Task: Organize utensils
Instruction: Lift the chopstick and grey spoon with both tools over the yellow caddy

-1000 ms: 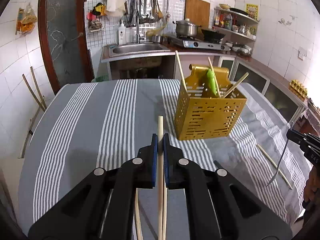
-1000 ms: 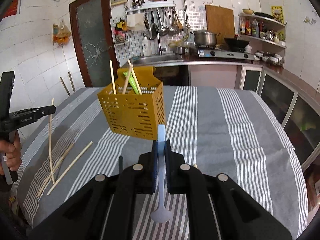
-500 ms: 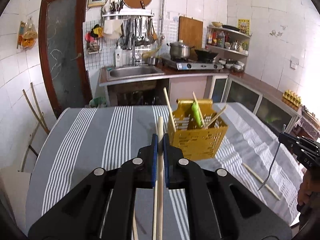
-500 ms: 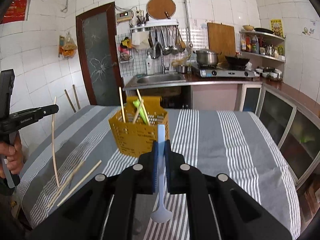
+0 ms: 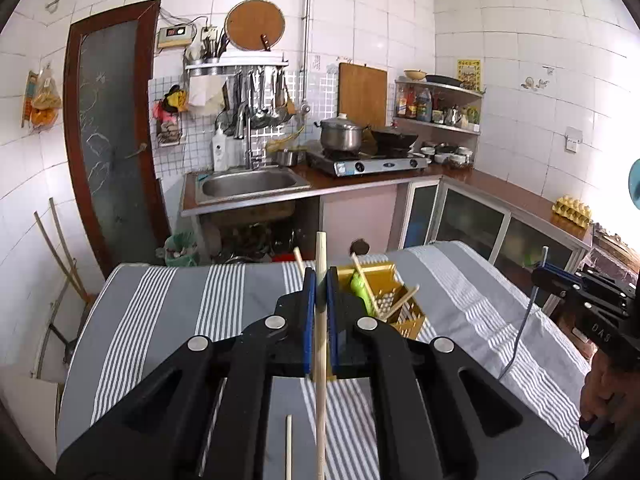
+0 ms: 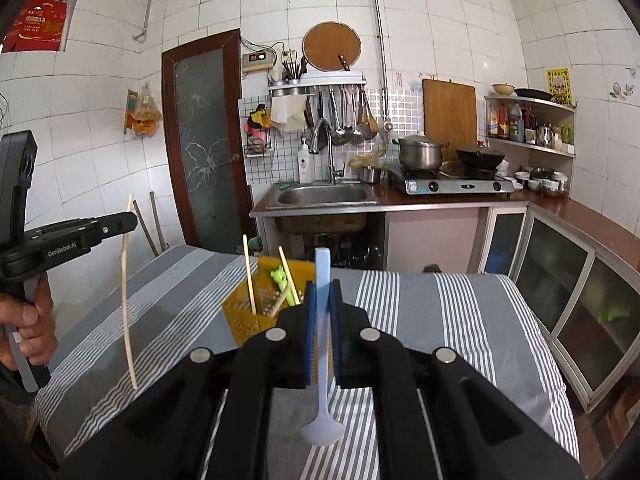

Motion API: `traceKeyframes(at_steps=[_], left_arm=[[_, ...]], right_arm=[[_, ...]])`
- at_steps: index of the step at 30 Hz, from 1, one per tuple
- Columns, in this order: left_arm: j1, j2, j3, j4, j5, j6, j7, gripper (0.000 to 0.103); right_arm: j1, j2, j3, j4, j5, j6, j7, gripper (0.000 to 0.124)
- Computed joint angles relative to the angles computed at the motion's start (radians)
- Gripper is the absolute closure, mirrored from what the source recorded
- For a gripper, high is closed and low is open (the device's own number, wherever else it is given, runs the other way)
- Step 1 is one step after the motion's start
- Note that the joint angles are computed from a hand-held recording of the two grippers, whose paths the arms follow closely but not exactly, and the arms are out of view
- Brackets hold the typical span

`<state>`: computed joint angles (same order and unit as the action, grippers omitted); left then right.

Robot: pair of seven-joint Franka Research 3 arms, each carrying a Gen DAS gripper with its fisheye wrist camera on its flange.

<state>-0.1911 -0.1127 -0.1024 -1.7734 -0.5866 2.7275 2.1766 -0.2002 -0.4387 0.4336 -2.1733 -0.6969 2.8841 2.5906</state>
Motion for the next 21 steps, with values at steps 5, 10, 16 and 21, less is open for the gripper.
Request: traceKeyframes(at_steps=[5, 10, 16, 21], left_arm=[[0.006, 0.057, -0.021, 0.090, 0.026, -0.001, -0.032, 0.099], [0.029, 0.125, -0.055, 0.183, 0.091, -0.002, -0.094, 0.099], [0.061, 0.195, -0.091, 0.278, 0.139, -0.016, -0.143, 0.099], [0.076, 0.248, -0.117, 0.347, 0.193, -0.025, -0.189, 0.099]], right_arm=[[-0.015, 0.041, 0.010, 0.062, -0.035, 0.001, 0.011, 0.117], [0.026, 0.109, -0.020, 0.139, -0.079, -0.028, 0.007, 0.117], [0.085, 0.176, -0.075, 0.209, -0.141, -0.047, 0.024, 0.117], [0.139, 0.223, -0.128, 0.260, -0.174, -0.056, 0.031, 0.117]])
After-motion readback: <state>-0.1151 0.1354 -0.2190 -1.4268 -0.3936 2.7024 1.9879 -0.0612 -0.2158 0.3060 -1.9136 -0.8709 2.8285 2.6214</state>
